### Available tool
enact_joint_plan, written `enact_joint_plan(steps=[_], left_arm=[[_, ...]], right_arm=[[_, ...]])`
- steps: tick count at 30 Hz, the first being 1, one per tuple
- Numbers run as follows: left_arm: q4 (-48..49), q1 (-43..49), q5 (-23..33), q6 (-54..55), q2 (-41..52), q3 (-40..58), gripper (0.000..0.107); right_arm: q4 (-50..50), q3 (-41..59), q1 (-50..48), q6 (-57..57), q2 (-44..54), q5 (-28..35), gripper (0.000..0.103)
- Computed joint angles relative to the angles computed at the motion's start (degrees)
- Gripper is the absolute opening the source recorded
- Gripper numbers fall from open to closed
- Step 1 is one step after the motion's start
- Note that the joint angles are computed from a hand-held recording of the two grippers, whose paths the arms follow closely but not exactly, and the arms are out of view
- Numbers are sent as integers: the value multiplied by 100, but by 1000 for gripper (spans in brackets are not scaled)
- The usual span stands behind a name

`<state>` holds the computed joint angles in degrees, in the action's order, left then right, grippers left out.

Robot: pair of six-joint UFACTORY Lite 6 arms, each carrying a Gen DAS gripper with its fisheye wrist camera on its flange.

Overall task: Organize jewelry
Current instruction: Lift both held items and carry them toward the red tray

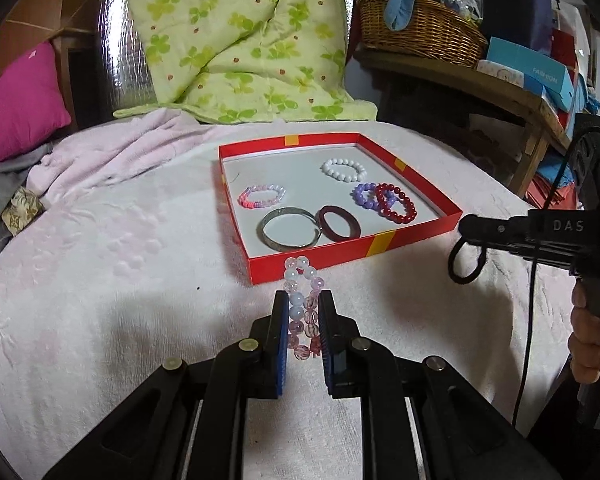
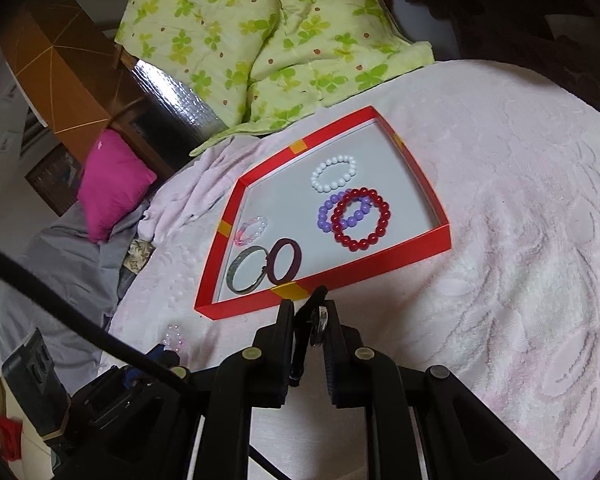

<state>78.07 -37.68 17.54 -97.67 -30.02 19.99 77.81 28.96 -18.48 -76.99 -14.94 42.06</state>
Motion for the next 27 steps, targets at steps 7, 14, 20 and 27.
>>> enact_joint_plan(steps=[7, 14, 20, 27], left_arm=[[-232, -146, 149, 187, -6, 72, 15], [-139, -498, 544, -70, 98, 208, 15], [-97, -632, 600, -128, 114, 263, 15], [-29, -723, 634, -216, 67, 283, 15]], right_arm=[[41, -7, 116, -69, 56, -19, 15], [58, 4, -293, -275, 27, 289, 15], [-76, 118, -844, -362, 80, 623, 15], [-284, 391, -1604, -430, 390, 1037, 15]])
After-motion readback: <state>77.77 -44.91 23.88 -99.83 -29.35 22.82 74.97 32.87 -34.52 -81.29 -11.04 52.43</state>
